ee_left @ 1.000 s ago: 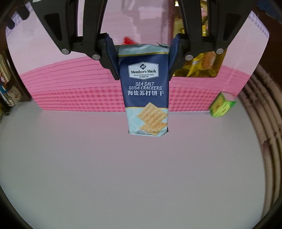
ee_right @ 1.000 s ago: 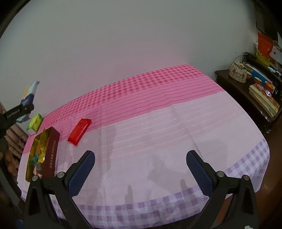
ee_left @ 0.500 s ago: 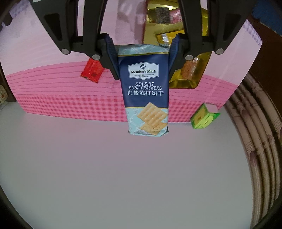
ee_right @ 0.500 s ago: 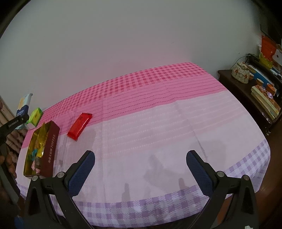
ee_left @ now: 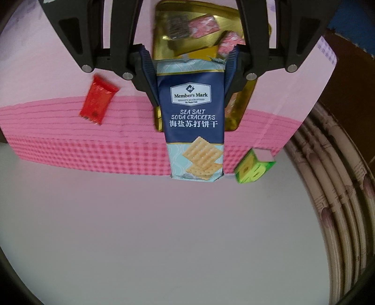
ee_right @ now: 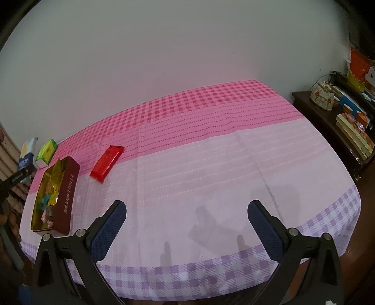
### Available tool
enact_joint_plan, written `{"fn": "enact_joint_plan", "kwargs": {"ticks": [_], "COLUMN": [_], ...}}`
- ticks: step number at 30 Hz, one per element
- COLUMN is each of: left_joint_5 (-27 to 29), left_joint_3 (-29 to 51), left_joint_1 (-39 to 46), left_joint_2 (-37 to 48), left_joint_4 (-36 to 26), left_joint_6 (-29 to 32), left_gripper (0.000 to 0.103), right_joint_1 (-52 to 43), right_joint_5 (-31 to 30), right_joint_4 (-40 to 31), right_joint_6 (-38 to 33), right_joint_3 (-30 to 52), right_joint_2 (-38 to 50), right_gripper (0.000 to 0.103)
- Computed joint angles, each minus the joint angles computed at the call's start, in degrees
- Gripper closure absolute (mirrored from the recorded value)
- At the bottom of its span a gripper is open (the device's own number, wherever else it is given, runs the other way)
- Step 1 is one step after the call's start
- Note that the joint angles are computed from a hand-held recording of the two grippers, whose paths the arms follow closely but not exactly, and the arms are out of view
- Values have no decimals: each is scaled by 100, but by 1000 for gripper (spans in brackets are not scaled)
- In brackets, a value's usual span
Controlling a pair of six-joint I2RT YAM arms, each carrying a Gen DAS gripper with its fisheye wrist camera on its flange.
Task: Organize snacks
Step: 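Carry the crackers pack with the left gripper into the tin and open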
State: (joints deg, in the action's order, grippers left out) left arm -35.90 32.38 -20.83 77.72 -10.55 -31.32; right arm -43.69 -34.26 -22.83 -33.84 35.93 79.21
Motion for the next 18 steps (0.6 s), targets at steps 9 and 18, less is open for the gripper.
{"fn": "enact_joint_plan", "kwargs": {"ticks": [9, 18], "left_joint_5": [365, 537], "left_joint_3": [-743, -1156], "left_joint_1": [691, 1011], "left_joint_2": [-128, 114], "left_joint_4": [425, 858], "left_joint_6": [217, 248], "left_gripper": [52, 52], "right_joint_1": [90, 162], "right_joint_5": [101, 180], "right_joint_4": [1, 37], "right_joint_6": [-42, -79], "right_joint_3": [-54, -145], "right_joint_2": [9, -28], "right_gripper": [0, 0]}}
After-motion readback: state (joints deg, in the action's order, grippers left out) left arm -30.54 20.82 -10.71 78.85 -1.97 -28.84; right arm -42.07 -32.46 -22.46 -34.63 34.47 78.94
